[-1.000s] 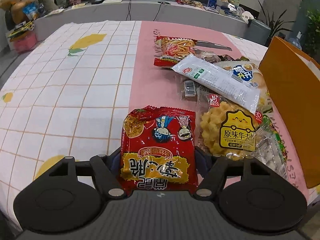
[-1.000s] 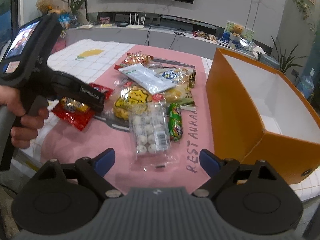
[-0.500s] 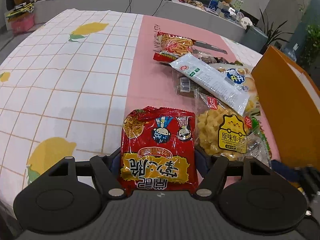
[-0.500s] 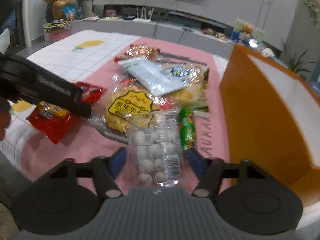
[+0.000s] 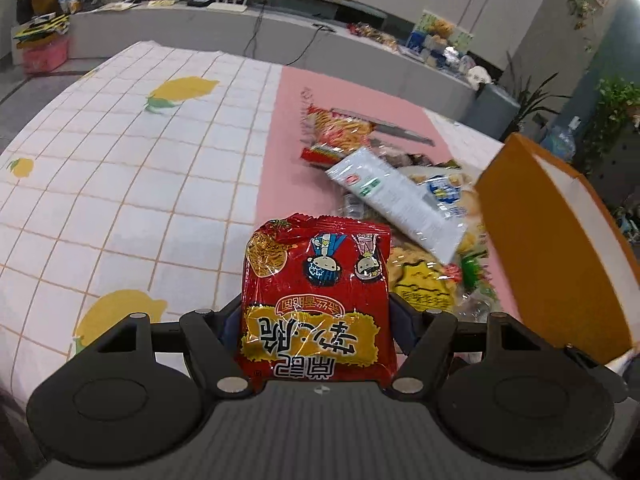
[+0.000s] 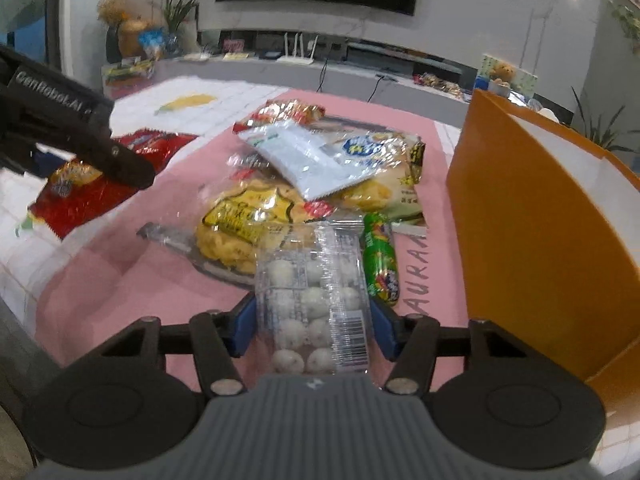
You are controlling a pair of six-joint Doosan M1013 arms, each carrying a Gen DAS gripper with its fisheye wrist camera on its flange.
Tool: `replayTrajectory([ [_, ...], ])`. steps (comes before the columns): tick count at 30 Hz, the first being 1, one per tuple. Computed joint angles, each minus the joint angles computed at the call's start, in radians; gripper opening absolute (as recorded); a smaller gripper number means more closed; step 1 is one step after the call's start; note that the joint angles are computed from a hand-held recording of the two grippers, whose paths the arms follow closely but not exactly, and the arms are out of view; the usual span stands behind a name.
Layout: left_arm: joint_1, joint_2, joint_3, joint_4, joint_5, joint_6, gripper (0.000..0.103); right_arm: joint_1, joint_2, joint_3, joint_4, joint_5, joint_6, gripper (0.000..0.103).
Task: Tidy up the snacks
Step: 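Close the left tool on the red chip bag while the right tool grasps the clear ball bag, then carry the clear ball bag into the orange box with the right tool and release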
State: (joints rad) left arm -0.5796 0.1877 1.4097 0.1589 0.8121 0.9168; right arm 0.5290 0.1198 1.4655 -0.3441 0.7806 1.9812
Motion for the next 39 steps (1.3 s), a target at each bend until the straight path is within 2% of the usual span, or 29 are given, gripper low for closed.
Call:
replayTrajectory([
  [5,-0.010,-0.012,0.006,0.007,-0.030,0.011,0.081,-0.006,-0.022,0.013,-0.006,-0.060,0.064,0.057],
  [12,-0.027,-0.035,0.012,0.050,-0.040,-0.045,0.081,-0.025,-0.058,0.020,0.065,-0.150,0.104,0.057],
  [21,-0.064,-0.048,-0.036,0.086,-0.050,-0.091,0.081,-0.075,-0.140,0.024,0.151,-0.250,0.067,0.057],
  [24,-0.087,-0.032,-0.069,0.069,-0.056,-0.080,0.081,-0.101,-0.161,0.010,0.128,-0.245,0.093,0.057],
  [27,-0.108,-0.008,-0.105,0.043,-0.056,-0.050,0.081,-0.122,-0.177,0.005,0.047,-0.224,0.127,0.057],
  [30,-0.129,0.025,-0.151,0.006,-0.042,-0.003,0.081,-0.154,-0.193,0.016,0.058,-0.206,0.095,0.057],
  [34,-0.164,0.073,-0.217,0.028,-0.005,0.021,0.081,-0.215,-0.203,0.036,0.138,-0.190,0.016,0.057],
  [37,-0.190,0.114,-0.276,0.091,0.047,0.020,0.081,-0.282,-0.194,0.044,0.341,-0.188,-0.136,0.058],
  [39,-0.207,0.136,-0.302,0.150,0.071,-0.001,0.081,-0.307,-0.173,0.036,0.427,-0.159,-0.218,0.058],
])
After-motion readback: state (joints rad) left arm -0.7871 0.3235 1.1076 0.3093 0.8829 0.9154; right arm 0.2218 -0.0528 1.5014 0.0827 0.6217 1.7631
